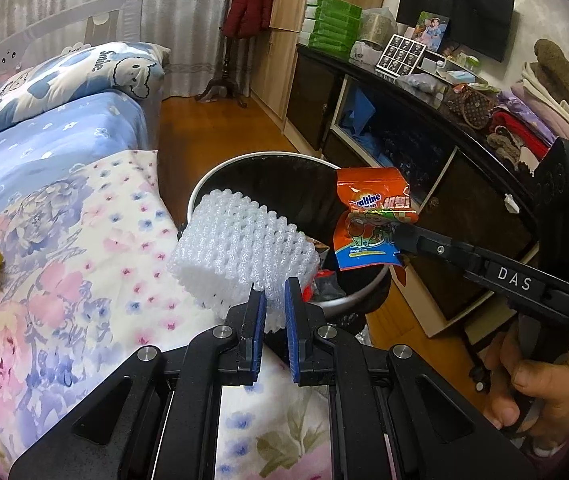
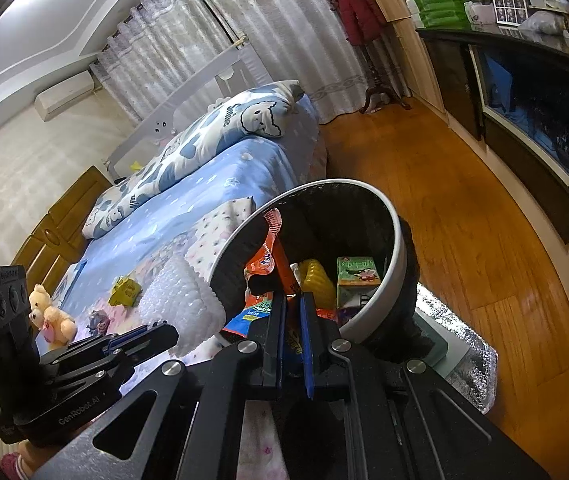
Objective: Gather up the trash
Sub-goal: 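Carry the foam block and snack wrapper over the bin and open both tools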
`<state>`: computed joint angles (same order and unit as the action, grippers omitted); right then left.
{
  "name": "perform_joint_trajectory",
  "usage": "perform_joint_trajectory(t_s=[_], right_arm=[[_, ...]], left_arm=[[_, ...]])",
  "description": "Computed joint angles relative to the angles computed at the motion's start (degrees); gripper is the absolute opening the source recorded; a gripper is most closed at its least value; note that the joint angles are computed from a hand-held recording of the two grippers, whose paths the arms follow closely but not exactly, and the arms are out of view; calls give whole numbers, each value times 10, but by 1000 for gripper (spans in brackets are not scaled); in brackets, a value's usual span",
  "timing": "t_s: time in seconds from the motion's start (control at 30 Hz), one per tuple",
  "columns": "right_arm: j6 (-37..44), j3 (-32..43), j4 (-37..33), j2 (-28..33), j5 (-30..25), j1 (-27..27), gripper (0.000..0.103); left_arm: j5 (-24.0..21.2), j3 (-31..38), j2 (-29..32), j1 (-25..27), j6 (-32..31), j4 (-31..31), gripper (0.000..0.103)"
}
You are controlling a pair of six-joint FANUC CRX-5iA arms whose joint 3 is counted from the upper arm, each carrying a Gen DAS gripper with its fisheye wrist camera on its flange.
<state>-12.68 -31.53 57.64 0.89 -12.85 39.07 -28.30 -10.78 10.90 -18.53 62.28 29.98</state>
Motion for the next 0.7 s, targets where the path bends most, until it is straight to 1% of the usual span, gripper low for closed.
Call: perform_joint_trajectory(t_s=[0.3,0.53,0.7], right_arm=[[49,22,-48,10,-26,7,7],[121,53,-121,24,-52,11,7],[143,65,-140,31,-60,10,7]], left_arm=[[-9,37,26,-3,1,-11,9],[-22,70,48,-6,6,-27,9],[-32,86,62,-8,10,-30,9]])
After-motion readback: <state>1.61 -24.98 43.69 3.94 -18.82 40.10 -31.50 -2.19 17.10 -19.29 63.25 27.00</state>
